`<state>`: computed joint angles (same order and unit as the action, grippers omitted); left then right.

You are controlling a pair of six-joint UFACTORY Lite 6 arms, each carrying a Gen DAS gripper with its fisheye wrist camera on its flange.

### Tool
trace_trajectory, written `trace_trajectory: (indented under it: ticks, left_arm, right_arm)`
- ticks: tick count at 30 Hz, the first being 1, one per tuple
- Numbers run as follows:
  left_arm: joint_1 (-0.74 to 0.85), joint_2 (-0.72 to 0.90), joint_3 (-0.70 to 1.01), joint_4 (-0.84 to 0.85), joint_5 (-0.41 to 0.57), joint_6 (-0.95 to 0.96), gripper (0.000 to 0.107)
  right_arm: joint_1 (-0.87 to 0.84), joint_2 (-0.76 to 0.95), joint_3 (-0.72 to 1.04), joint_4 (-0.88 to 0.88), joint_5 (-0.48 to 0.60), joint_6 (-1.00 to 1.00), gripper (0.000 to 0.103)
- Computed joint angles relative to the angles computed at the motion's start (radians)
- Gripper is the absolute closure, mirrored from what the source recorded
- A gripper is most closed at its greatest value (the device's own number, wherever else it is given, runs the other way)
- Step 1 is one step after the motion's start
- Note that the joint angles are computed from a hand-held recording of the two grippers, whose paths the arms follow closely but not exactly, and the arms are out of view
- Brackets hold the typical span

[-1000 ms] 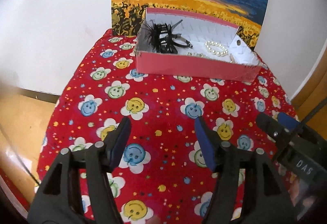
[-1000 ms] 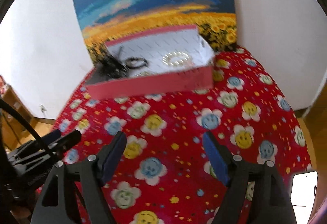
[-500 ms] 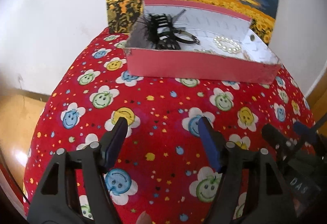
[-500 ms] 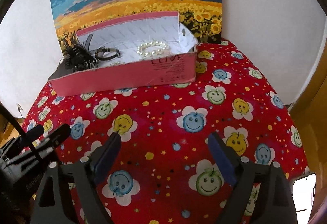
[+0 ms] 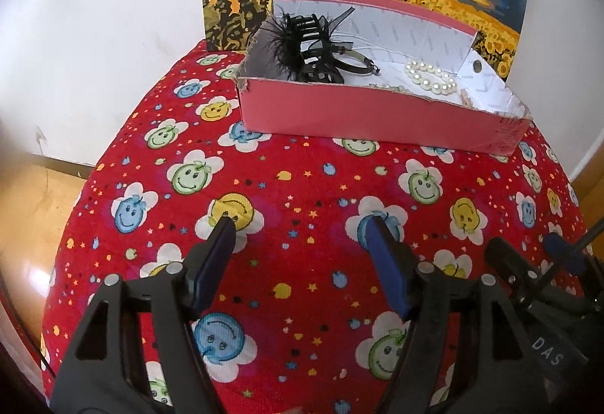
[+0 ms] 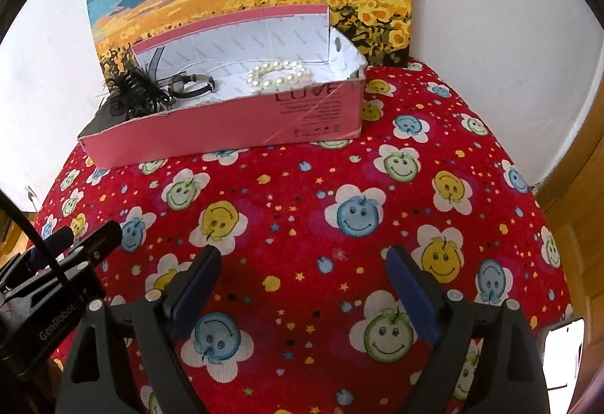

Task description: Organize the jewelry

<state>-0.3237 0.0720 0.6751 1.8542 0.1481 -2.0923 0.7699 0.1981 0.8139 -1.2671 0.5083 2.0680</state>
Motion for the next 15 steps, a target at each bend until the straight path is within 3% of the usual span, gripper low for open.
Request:
trace_trajectory:
  ticks: [15]
  left_arm:
    - [-0.044,-0.014,-0.027,0.042,0.085,-0.052,0.043]
  right_arm:
    - [0.010,-0.001,-0.001,-0.027,0.012,0.023,0.010]
